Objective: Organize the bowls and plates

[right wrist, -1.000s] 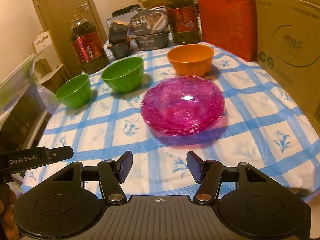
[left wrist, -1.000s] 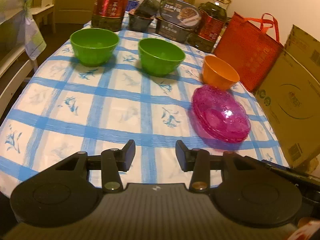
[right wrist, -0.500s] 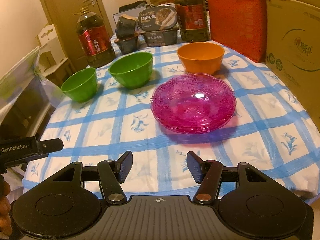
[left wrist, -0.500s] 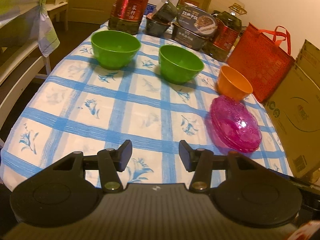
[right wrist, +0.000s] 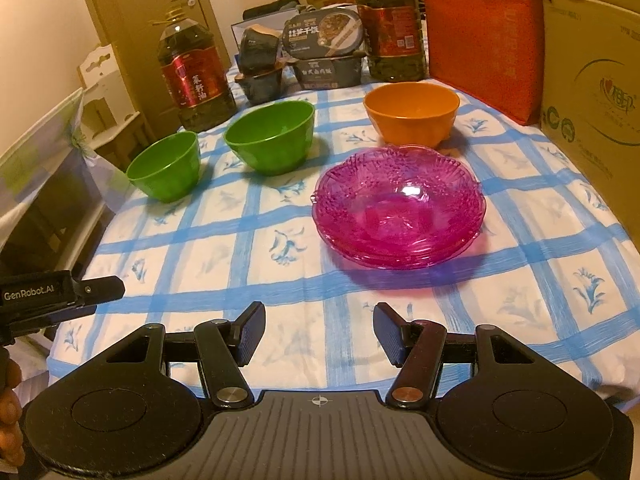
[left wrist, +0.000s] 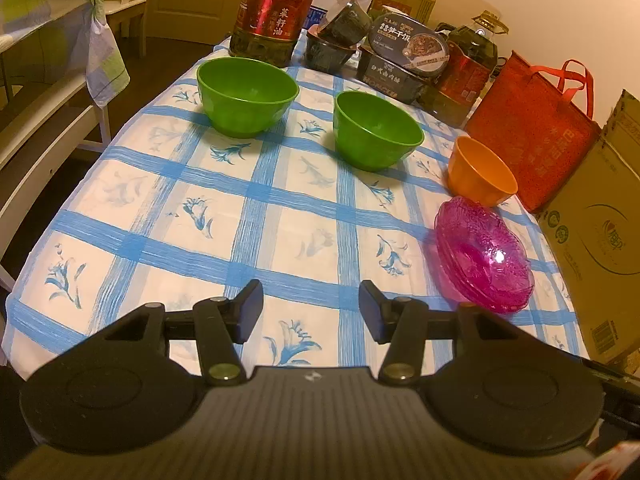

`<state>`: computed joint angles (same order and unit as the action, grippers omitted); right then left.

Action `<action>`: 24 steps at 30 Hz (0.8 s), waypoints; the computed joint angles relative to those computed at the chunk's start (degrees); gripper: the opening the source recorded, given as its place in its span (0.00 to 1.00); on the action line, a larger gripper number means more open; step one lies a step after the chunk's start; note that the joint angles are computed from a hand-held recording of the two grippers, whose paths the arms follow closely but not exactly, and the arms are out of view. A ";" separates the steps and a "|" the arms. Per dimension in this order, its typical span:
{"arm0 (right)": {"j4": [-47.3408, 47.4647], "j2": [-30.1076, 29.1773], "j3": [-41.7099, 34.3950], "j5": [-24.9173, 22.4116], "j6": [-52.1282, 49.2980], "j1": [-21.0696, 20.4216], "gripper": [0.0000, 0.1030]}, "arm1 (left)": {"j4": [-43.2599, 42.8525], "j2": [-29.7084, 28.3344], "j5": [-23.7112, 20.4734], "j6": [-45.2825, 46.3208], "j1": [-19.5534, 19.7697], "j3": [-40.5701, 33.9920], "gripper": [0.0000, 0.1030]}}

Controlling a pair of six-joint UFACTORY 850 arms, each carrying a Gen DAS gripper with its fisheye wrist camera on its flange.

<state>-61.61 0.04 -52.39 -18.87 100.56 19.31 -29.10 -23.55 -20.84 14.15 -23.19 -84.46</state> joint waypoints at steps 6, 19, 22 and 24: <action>-0.64 0.19 -0.04 0.03 0.67 -0.99 0.58 | -0.17 -1.34 -0.50 0.22 -0.61 -1.80 0.48; -3.19 0.44 -0.77 0.48 2.04 -8.62 0.58 | -2.25 -10.40 -5.49 2.22 -4.51 -15.18 0.50; -3.78 -0.42 -1.61 1.30 1.69 -11.31 0.58 | -1.14 -14.18 -7.25 0.64 -5.58 -20.75 0.51; -3.88 -1.26 -2.39 2.01 0.87 -13.05 0.58 | 0.57 -17.44 -8.61 -1.15 -6.39 -25.68 0.51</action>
<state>-65.49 -1.23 -54.79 -16.87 101.44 6.25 -28.52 -40.99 -29.45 12.99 -29.58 -110.14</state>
